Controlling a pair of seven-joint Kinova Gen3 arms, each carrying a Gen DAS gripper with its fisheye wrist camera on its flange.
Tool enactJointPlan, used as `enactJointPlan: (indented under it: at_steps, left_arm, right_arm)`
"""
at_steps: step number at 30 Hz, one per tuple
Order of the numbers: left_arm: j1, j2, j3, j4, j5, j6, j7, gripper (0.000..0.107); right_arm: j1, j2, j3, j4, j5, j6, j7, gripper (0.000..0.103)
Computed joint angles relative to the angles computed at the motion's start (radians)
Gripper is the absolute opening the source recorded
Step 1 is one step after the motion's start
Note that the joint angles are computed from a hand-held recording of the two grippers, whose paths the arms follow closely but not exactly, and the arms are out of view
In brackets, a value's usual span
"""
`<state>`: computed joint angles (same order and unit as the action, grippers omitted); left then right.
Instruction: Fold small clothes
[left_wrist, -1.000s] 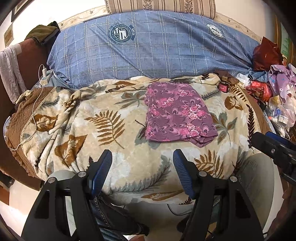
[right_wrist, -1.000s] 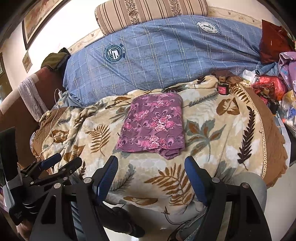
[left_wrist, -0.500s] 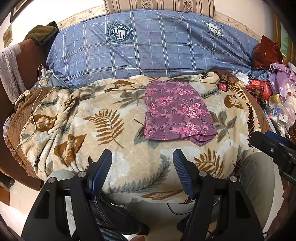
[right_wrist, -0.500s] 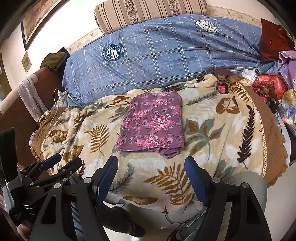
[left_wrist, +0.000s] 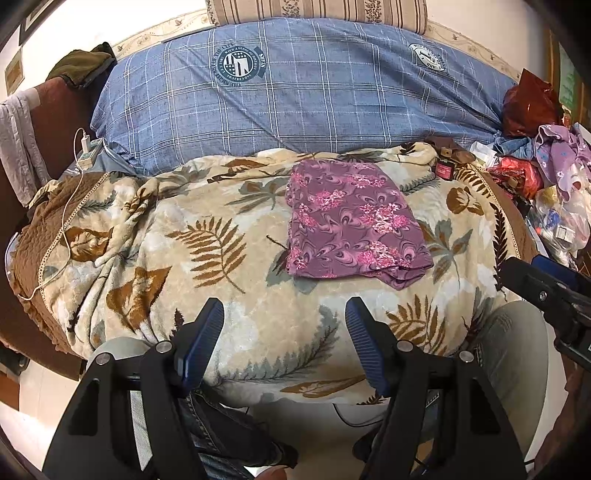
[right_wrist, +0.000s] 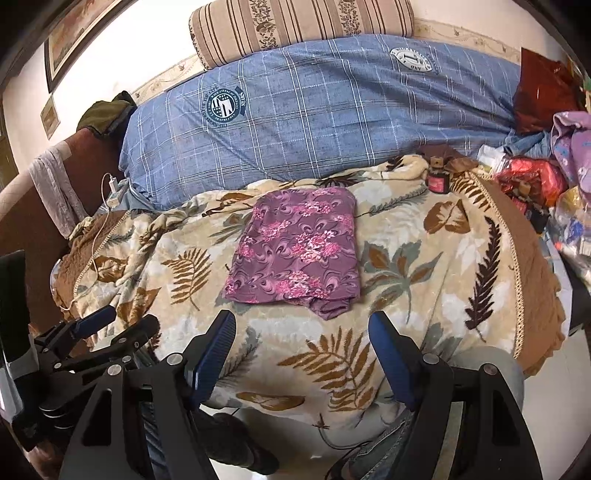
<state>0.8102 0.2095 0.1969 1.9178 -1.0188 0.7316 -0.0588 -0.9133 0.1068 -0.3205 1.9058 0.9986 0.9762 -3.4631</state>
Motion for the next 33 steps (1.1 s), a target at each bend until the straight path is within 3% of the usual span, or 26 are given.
enactJointPlan:
  at_steps: [33]
  left_arm:
    - [-0.003,-0.001,0.0,0.0,0.007,-0.01,-0.015,0.068]
  right_arm:
    - [0.004,-0.002,0.0,-0.003,-0.007,-0.002,0.01,0.076]
